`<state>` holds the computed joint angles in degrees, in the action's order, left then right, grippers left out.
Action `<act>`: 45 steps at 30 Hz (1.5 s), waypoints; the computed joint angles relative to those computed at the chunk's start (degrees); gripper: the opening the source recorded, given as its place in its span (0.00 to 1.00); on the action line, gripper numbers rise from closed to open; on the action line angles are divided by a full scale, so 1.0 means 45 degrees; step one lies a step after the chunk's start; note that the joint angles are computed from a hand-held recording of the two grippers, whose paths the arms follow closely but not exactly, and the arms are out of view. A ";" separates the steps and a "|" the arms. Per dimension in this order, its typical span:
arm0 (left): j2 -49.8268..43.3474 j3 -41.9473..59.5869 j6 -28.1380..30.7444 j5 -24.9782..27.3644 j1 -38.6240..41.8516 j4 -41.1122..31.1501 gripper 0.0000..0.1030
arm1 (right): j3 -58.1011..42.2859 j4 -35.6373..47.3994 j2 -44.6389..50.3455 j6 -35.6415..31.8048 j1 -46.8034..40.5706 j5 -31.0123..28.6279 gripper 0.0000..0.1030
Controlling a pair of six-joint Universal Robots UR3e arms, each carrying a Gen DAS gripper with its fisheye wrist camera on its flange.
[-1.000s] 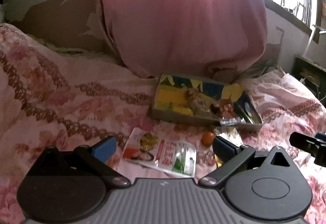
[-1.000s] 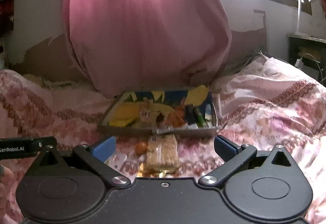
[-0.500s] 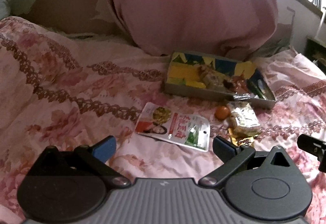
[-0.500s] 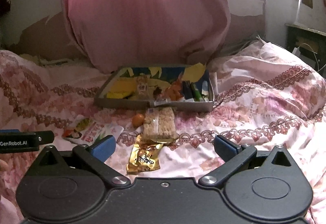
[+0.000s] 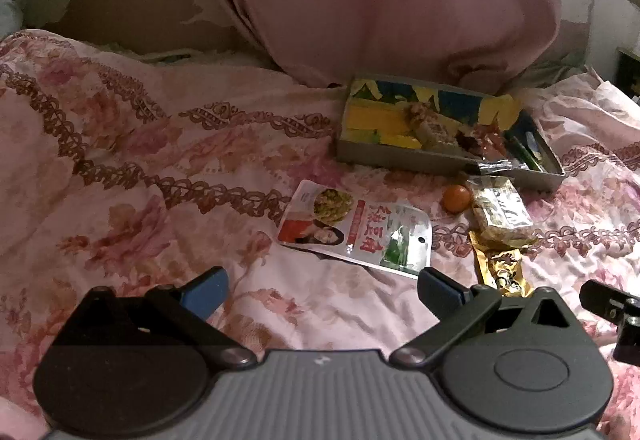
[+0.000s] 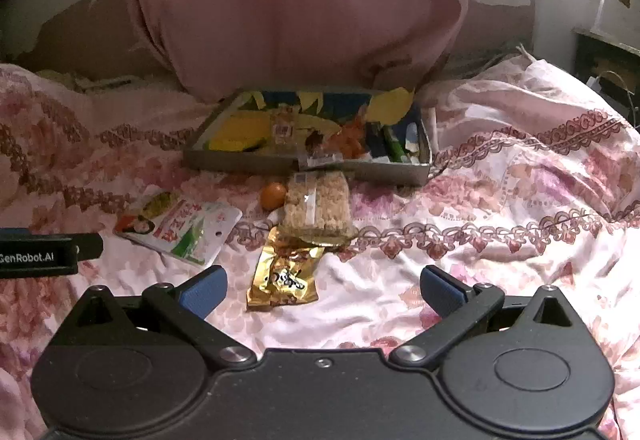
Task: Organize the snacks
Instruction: 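Lift both tools away from the tray box toward the remaining snacks, then move both tools toward the white-green bean snack packet and gold candy bag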
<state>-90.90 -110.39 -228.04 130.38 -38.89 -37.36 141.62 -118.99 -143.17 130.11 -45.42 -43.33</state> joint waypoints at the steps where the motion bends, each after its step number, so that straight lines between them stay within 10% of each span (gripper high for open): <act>1: -0.0010 0.0015 -0.0016 0.0001 0.0007 -0.0046 1.00 | -0.0003 -0.0066 0.0056 0.0043 0.0077 -0.0102 0.99; 24: -0.0212 0.0285 0.0873 -0.1487 0.1437 -0.0381 1.00 | -0.1229 -0.4331 0.5179 0.1562 0.3887 -0.2694 0.99; 45: -0.1918 0.0711 0.7676 -0.5255 0.5307 0.2555 1.00 | -0.4306 -0.7960 1.1790 0.3184 0.6710 -0.4558 0.99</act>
